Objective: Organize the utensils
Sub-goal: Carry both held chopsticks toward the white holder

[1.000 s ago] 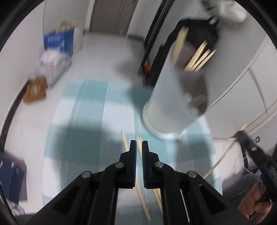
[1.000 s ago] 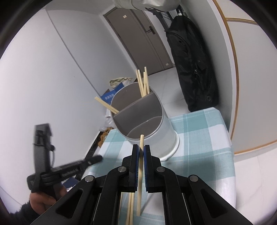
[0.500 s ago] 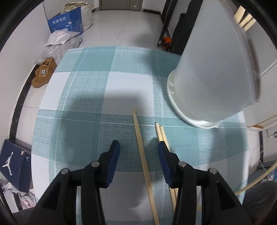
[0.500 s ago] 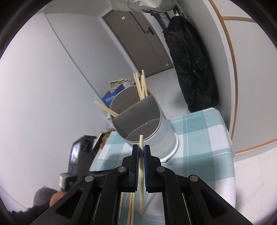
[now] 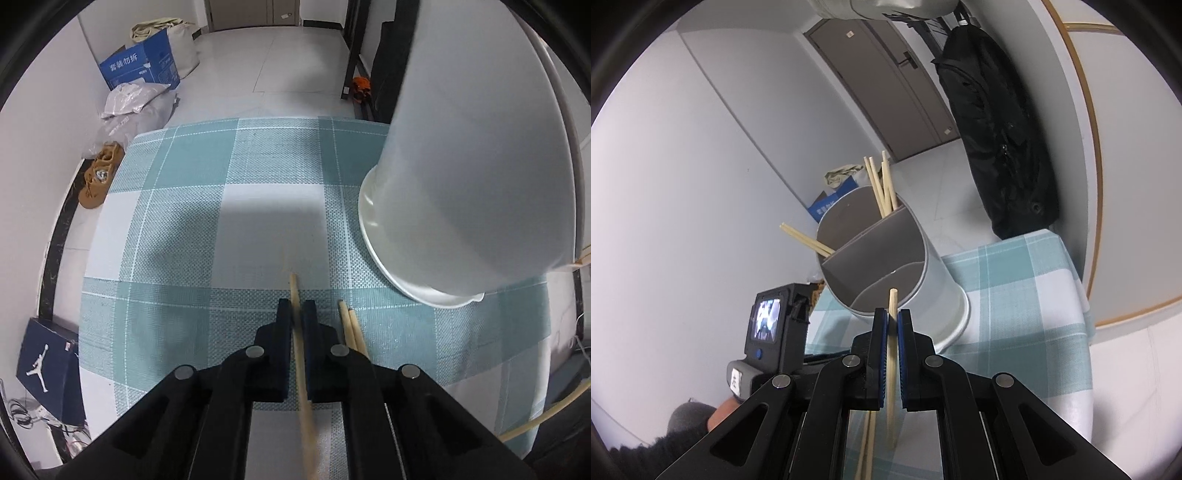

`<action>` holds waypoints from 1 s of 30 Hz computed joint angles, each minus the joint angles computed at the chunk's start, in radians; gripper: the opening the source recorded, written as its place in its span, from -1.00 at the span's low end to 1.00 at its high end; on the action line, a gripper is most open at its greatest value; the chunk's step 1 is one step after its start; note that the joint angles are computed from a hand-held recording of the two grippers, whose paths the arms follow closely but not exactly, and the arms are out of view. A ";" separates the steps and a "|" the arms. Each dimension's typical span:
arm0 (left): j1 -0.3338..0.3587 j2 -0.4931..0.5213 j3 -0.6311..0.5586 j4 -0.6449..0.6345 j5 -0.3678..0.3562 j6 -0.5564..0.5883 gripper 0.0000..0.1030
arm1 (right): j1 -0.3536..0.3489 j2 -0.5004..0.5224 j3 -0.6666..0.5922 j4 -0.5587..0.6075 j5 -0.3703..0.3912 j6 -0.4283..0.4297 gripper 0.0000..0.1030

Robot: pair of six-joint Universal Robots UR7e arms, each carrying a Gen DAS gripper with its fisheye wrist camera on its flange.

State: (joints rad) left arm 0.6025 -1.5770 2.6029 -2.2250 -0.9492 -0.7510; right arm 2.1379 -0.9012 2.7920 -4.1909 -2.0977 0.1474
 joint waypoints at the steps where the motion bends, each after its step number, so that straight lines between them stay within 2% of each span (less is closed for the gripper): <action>1: 0.002 -0.004 0.003 -0.008 -0.002 0.000 -0.97 | 0.001 0.001 0.001 0.001 -0.001 0.003 -0.91; 4: -0.003 -0.022 0.018 -0.044 -0.011 -0.026 -0.98 | 0.009 0.001 0.001 0.004 -0.012 0.013 -0.91; 6: -0.032 -0.048 0.028 -0.045 -0.009 -0.055 -0.98 | 0.011 0.006 0.000 -0.003 -0.019 0.011 -0.91; 9: -0.085 -0.132 0.049 -0.037 0.016 -0.084 -0.98 | 0.017 0.018 0.001 -0.020 -0.026 0.018 -0.91; 12: -0.168 -0.241 0.067 0.004 0.058 -0.130 -0.98 | 0.030 0.031 -0.001 -0.034 -0.036 0.021 -0.91; 18: -0.342 -0.410 0.089 0.142 0.106 -0.223 -0.98 | 0.068 0.061 -0.013 -0.055 -0.071 0.016 -0.91; 30: -0.521 -0.634 0.095 0.423 0.115 -0.349 -0.98 | 0.143 0.077 -0.029 -0.038 -0.140 0.027 -0.91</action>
